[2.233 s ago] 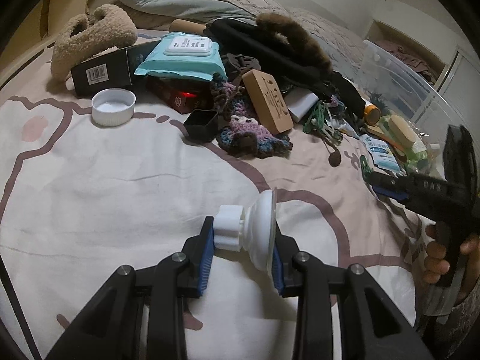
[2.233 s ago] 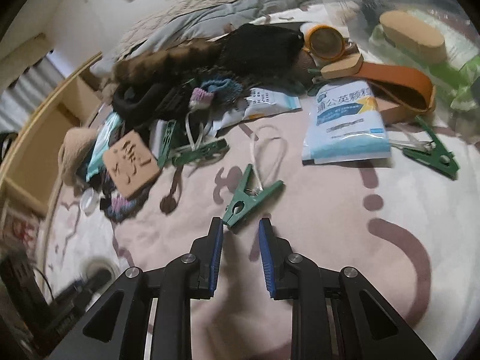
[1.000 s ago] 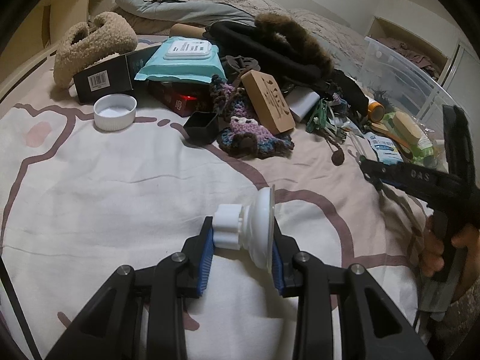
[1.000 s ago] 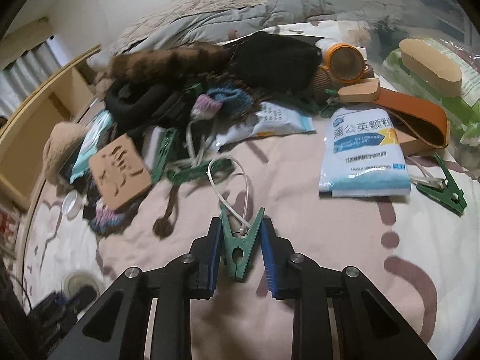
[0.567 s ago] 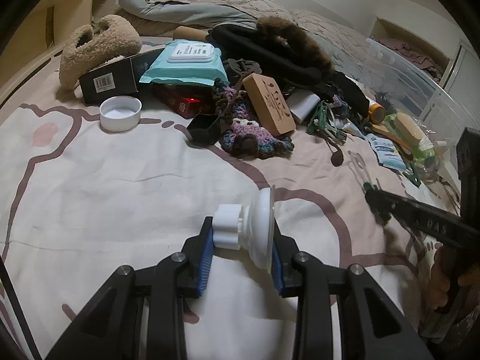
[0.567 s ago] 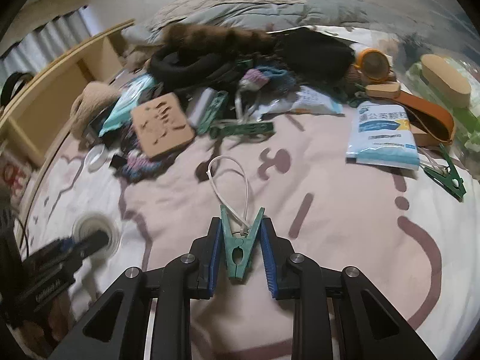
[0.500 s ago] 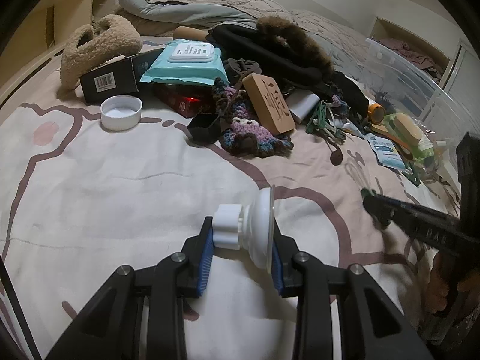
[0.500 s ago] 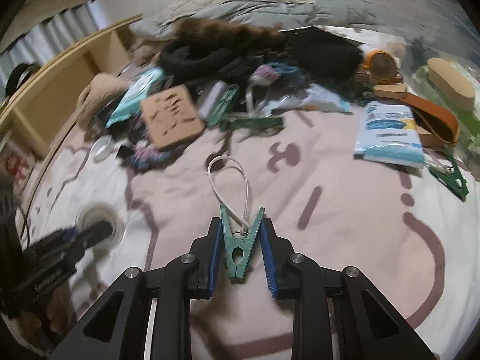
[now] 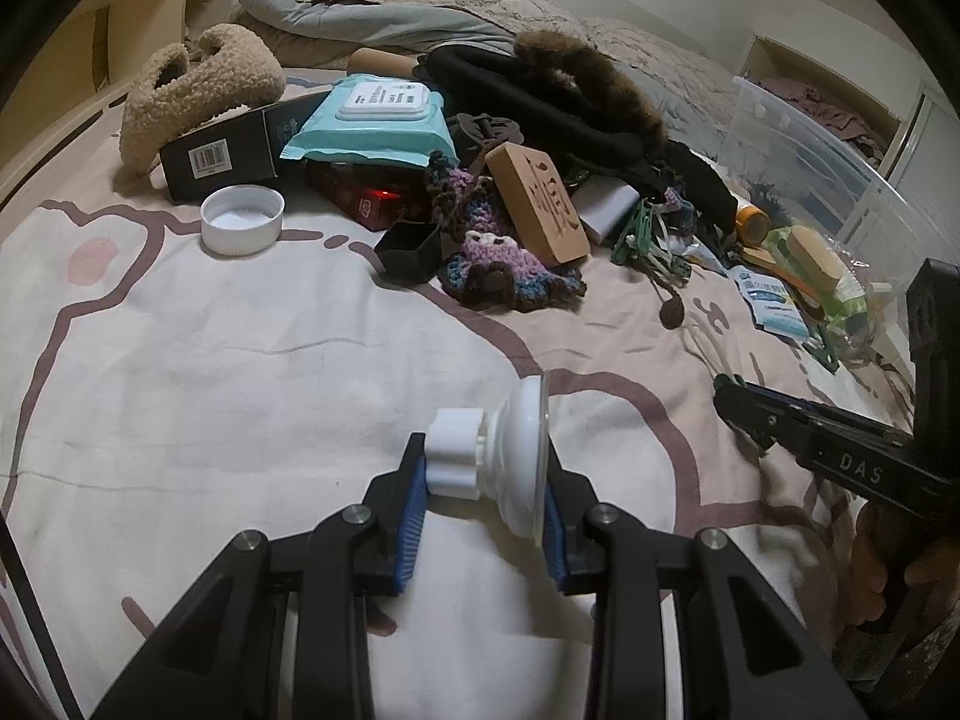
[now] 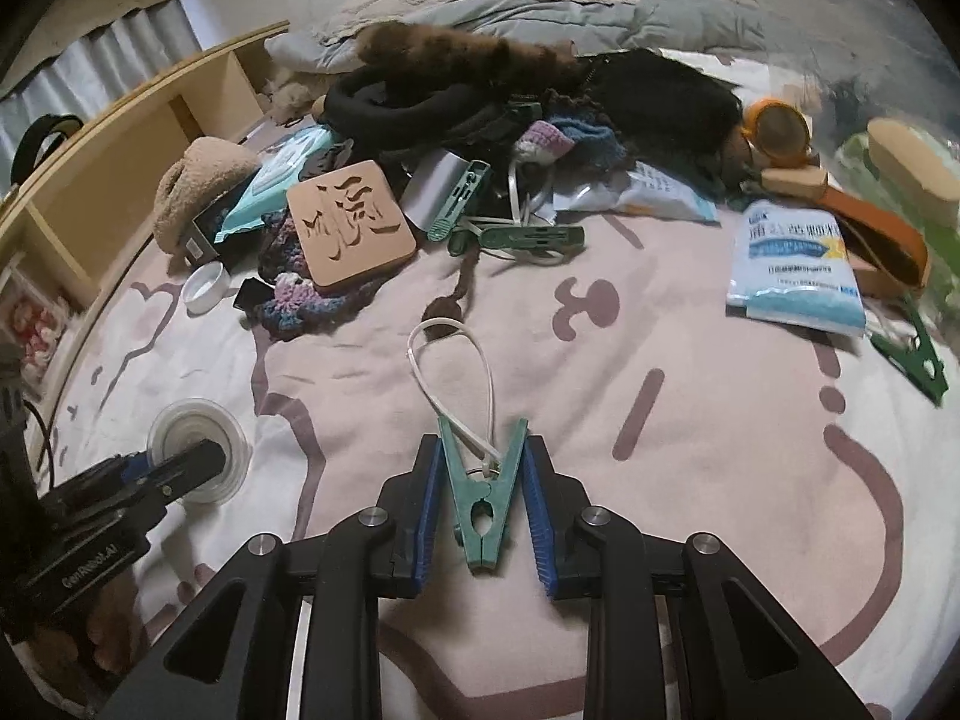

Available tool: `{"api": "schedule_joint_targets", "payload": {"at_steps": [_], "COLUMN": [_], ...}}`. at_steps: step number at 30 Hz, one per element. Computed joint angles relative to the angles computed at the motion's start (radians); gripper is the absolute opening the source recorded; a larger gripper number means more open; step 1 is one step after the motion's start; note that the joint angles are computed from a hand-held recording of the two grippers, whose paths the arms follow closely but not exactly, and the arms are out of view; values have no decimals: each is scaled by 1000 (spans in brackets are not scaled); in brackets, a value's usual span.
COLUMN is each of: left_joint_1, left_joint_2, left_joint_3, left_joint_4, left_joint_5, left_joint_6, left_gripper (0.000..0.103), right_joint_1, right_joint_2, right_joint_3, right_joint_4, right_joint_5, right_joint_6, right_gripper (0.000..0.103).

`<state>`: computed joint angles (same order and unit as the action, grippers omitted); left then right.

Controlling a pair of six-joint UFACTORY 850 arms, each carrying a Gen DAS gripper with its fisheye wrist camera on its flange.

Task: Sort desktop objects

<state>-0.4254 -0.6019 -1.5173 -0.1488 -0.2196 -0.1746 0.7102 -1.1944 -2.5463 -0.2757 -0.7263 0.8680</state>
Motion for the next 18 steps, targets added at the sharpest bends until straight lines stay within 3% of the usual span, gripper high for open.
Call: {"api": "schedule_joint_targets", "payload": {"at_steps": [10, 18], "left_joint_1": [-6, -15], "left_joint_2": [63, 128], "left_joint_3": [17, 15], "left_joint_4": [202, 330], "left_joint_5": [39, 44], "left_joint_6": [-184, -292], "left_gripper": [32, 32], "right_joint_1": [-11, -6], "right_joint_2": [132, 225], "right_joint_3": [139, 161], "right_joint_4": [-10, -47], "right_joint_5": [89, 84], "right_joint_6": [10, 0], "right_gripper": [27, 27]}}
